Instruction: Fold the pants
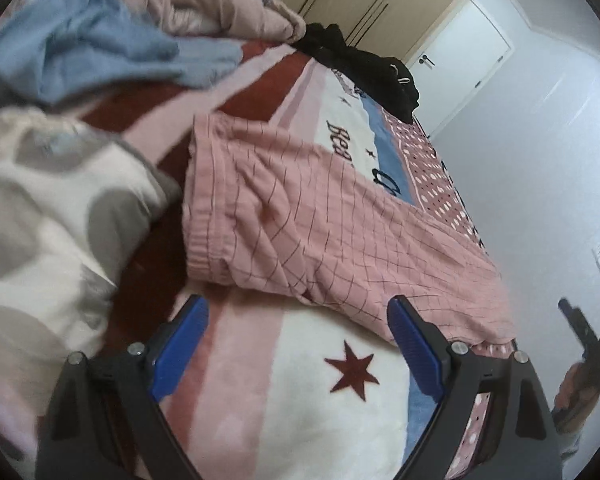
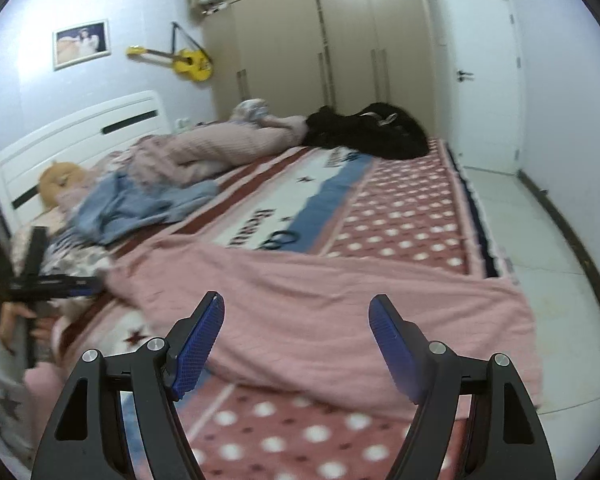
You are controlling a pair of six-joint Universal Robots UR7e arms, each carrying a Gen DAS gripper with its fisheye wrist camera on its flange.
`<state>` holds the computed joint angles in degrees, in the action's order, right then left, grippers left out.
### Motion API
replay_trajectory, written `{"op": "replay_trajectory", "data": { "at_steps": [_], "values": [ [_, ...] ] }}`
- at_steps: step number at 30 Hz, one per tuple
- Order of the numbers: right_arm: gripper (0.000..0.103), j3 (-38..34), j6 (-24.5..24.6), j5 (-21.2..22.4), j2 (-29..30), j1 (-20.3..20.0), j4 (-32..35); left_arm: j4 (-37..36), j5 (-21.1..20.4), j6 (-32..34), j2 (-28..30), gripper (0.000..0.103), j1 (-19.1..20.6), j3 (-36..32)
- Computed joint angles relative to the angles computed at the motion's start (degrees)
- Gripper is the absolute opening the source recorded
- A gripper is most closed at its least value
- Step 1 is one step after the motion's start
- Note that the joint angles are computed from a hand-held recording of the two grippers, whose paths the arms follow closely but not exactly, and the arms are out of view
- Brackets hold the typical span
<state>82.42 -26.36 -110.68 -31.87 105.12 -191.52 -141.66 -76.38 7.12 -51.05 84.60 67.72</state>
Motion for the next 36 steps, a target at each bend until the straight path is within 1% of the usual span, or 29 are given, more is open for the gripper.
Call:
{"op": "replay_trajectory", "data": {
  "at_steps": [3,5,7,8,10,12,13,15,16,19,20,21,22,24,28,36],
  "values": [
    [0.071,-0.28,0.92,-0.36,1.03,0.66,0.75,2.1,-3.85,-1.54,2.78,0.088,1.12,-3.34],
    [0.071,-0.45,1.77,-0.46,1.44,1.06,1.8,4.26,-7.58,-4.33,5.57,0.088,2.08,-7.14],
    [0.071,-0.3,3.62,0.4,1.34,1.24,3.33,3.81,-8.15,-6.24,7.58,0.088,2.41,-9.53],
    [0.071,-0.69,4.01,0.16,1.66,1.43,3.58,2.69,-7.47,-6.57,8.03,0.088,2.34,-9.82],
    [0.071,-1.14,3.58,-0.72,2.01,1.83,3.54,-0.96,-4.66,-7.03,9.04,0.08,1.98,-10.31],
    [0.071,-1.91,3.0,-1.4,2.59,2.31,3.83,-2.08,-2.27,-7.64,10.01,0.067,1.64,-11.7],
    [0.071,-2.17,3.0,-1.46,2.71,2.39,4.11,-2.43,-1.23,-7.97,10.48,0.064,1.48,-12.48],
    [0.071,-2.96,3.35,-1.15,3.13,2.51,5.24,-3.02,0.35,-8.98,11.26,0.044,1.3,-14.02],
    [0.071,-3.19,3.37,-1.01,3.17,2.5,5.64,-3.01,0.79,-9.36,11.61,0.042,1.26,-14.9],
    [0.071,-4.79,3.22,-0.99,4.18,2.53,6.73,-3.42,2.12,-8.67,12.32,0.041,1.13,-17.08],
    [0.071,-5.09,3.34,-0.79,4.36,2.51,7.02,-3.77,2.73,-8.36,12.52,0.038,0.94,-17.53],
    [0.071,-5.42,3.6,-0.41,4.59,2.49,7.42,-3.79,3.07,-8.09,12.75,0.027,0.83,-18.13],
    [0.071,-5.57,3.78,-0.19,4.74,2.5,7.65,-3.55,3.73,-7.59,13.02,0.023,0.66,-18.88],
    [0.071,-5.98,4.04,0.28,5.04,2.48,8.02,-3.48,4.23,-6.75,13.37,0.011,0.54,-19.69],
    [0.071,-6.21,4.07,0.32,5.2,2.53,8.2,-7.02,4.9,-5.83,12.35,0.006,0.55,-18.79],
    [0.071,-5.41,4.94,-0.3,4.87,2.23,8.13,-8.75,5.67,-3.96,10.28,0.005,0.19,-16.99]
  ]
}}
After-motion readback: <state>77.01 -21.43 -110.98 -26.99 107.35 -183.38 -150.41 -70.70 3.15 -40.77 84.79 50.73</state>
